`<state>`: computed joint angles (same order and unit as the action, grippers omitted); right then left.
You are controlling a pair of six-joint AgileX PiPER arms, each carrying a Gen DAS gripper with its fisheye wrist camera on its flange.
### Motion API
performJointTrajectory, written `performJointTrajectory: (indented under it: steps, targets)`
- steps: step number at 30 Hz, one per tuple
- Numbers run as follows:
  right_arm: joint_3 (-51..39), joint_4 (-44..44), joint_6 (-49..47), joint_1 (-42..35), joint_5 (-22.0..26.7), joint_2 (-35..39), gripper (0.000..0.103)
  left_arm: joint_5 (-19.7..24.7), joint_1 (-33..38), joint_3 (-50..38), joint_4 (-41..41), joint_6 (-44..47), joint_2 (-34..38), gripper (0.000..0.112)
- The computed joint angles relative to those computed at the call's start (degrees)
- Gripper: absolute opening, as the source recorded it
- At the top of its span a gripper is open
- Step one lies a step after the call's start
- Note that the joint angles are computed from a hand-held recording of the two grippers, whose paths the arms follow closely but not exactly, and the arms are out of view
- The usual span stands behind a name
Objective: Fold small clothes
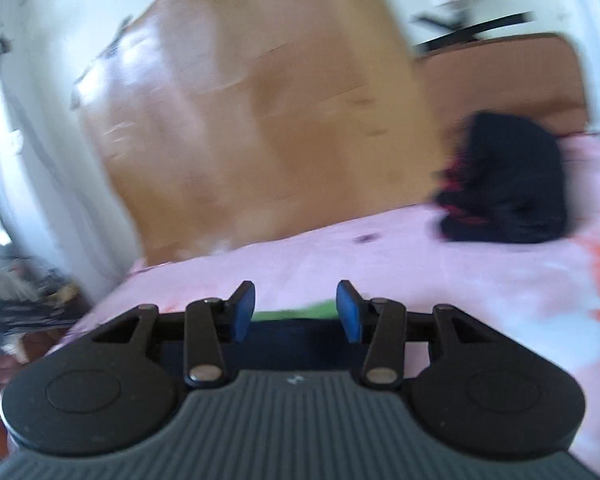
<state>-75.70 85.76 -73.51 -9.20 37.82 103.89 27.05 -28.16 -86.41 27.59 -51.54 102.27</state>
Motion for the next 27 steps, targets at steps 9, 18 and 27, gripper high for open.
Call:
performJointTrajectory:
  steps: [9,18,27]
  targets:
    - [-11.34,-13.45,13.44,9.01,2.75,13.35,0.038,4.98,-7.87,-11.20,10.65,-2.49,16.27,0.028]
    - [-4.45,-3.71,12.79,-0.51,10.32,8.00,0.058,8.94,-4.06,-17.37,-9.43,9.63,15.37,0.026]
    - [5.97,4.49,18.78,-12.62,13.11,6.61,0.077,7.43,-1.73,-25.33,-40.00,36.87,21.53,0.014]
